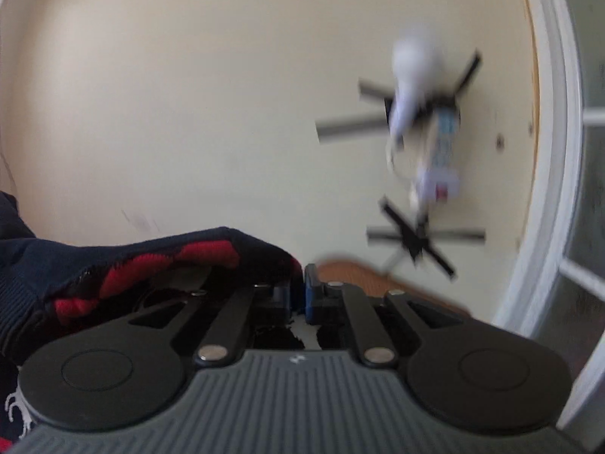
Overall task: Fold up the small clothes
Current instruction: 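Lower the sweater and lay it flat on the bed with both grippers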
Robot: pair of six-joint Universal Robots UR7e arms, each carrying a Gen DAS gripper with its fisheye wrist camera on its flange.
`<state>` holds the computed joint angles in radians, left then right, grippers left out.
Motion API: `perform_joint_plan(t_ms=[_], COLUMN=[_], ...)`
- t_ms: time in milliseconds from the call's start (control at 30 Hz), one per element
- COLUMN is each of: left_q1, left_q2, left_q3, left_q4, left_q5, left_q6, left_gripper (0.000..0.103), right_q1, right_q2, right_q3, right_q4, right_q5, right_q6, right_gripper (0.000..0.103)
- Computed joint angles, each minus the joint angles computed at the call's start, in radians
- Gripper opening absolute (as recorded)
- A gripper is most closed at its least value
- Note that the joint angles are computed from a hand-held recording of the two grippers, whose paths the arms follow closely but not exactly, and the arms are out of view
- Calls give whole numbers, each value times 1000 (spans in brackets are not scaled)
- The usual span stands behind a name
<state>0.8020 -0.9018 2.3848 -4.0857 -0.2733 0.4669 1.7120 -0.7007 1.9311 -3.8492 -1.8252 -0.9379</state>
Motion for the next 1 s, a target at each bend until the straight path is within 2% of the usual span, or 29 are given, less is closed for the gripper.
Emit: perform_joint_plan(t_ms=[33, 67, 100, 167, 200, 267, 333, 400, 467, 533, 567, 633, 700, 733, 767, 800, 833, 867, 900, 933, 1000], left_q1=[72, 105, 114, 112, 121, 141, 134, 105, 108, 147, 173, 237, 283, 295, 301, 302, 303, 296, 281, 258, 229], left_q2=[18, 7, 3, 15, -5, -97, -175, -231, -246, -204, -160, -70, 42, 61, 56, 26, -25, -74, -107, -135, -208], left_q3=[19, 65, 105, 184, 220, 282, 305, 310, 269, 186, 130, -7, -155, -197, -215, -200, -160, -110, -68, -25, 69], left_q4=[74, 107, 97, 5, 6, 106, 234, 332, 390, 453, 474, 515, 450, 423, 384, 360, 333, 297, 257, 220, 235], left_q5=[-56, -119, -143, -119, -136, -184, -189, -226, -288, -347, -372, -399, -365, -357, -361, -389, -445, -471, -454, -399, -318], left_q6=[-105, -181, -215, -208, -232, -313, -372, -400, -365, -319, -296, -256, -204, -205, -238, -272, -281, -255, -216, -186, -210], left_gripper=[17, 17, 19, 20, 20, 20, 18, 18, 18, 18, 18, 19, 17, 17, 17, 17, 18, 25, 28, 34, 35], right_q1=[-34, -69, -107, -153, -165, -169, -159, -147, -139, -131, -122, -113, -75, -58, -54, -61, -77, -81, -81, -84, -96], right_q2=[36, 31, -5, -51, -80, -145, -155, -125, -70, 0, 35, 130, 236, 275, 288, 274, 240, 201, 168, 134, 75], right_q3=[-24, -8, 44, 110, 132, 141, 128, 88, 34, -51, -100, -187, -282, -322, -340, -331, -302, -269, -227, -173, -63], right_q4=[31, 96, 153, 211, 266, 469, 585, 657, 703, 783, 831, 799, 616, 516, 457, 441, 466, 508, 523, 519, 510], right_q5=[-34, -26, 23, 112, 148, 216, 245, 246, 225, 183, 162, 171, 163, 152, 167, 223, 300, 344, 358, 364, 368], right_q6=[13, 64, 102, 84, 75, 104, 112, 118, 123, 124, 150, 173, 136, 170, 247, 329, 369, 368, 324, 247, 140], right_gripper=[30, 29, 29, 29, 30, 30, 30, 30, 30, 30, 30, 28, 28, 28, 29, 33, 34, 34, 38, 43, 47])
